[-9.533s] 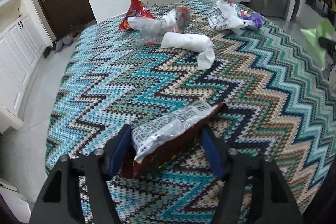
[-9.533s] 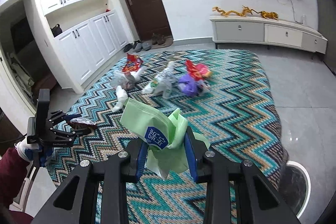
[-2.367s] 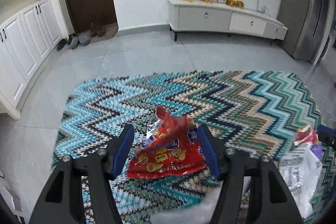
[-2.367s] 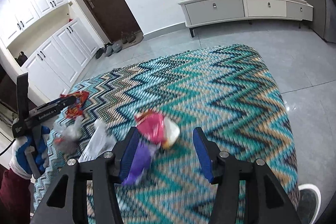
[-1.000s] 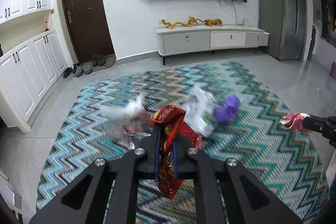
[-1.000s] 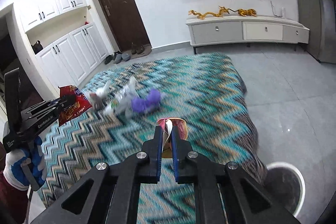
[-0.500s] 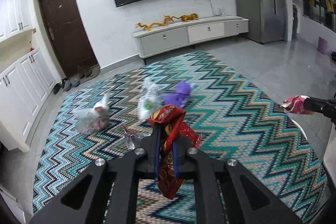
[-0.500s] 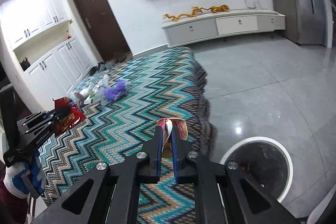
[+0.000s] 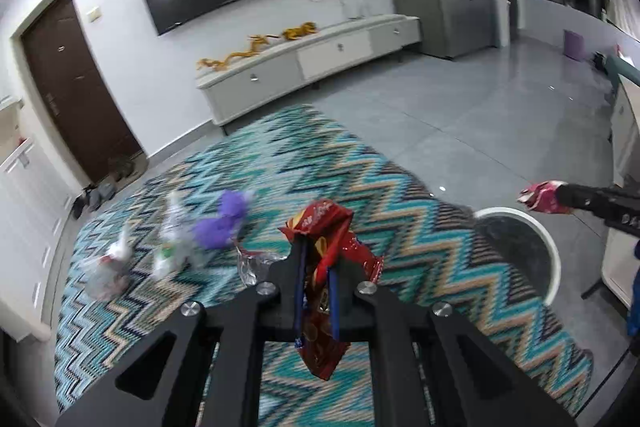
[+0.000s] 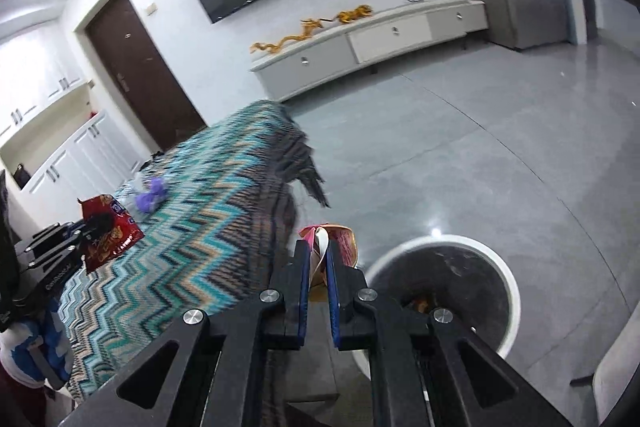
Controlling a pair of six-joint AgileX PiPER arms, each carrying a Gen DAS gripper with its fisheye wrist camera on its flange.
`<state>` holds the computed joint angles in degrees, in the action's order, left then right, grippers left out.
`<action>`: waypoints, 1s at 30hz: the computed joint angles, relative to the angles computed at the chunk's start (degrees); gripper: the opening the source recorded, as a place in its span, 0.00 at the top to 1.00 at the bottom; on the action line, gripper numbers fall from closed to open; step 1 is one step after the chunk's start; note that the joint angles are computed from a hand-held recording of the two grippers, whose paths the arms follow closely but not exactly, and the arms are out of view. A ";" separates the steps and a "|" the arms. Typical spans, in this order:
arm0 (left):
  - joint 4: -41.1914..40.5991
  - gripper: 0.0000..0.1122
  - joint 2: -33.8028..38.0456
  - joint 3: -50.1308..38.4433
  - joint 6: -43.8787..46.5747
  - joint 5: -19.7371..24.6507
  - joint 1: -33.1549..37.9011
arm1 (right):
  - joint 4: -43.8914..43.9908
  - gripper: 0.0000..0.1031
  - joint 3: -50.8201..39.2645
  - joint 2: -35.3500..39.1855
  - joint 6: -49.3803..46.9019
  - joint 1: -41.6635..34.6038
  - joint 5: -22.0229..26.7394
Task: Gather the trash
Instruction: 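Carry both items to the trash bin and open both tools to drop them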
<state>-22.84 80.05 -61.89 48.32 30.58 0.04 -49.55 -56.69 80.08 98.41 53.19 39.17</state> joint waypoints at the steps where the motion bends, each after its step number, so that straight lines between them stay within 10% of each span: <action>1: 0.35 0.92 0.89 -1.23 -1.13 1.68 -1.58 | 0.28 0.92 1.38 -0.47 0.58 -0.71 -0.53; 18: -3.26 0.82 23.32 -24.07 -14.17 19.48 -20.80 | 12.01 0.87 13.25 0.72 -6.87 -16.77 -10.76; 22: -6.64 0.48 21.49 -22.00 -11.88 18.32 -20.35 | 11.20 0.63 14.11 -0.09 -4.67 -16.19 -8.74; 30: -5.21 0.48 14.28 -15.73 -8.57 13.19 -16.94 | 10.65 0.61 11.62 -3.92 -2.90 -11.85 -0.36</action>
<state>-28.05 94.33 -77.62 39.75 43.76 -16.90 -38.91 -45.07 76.16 95.51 41.34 38.82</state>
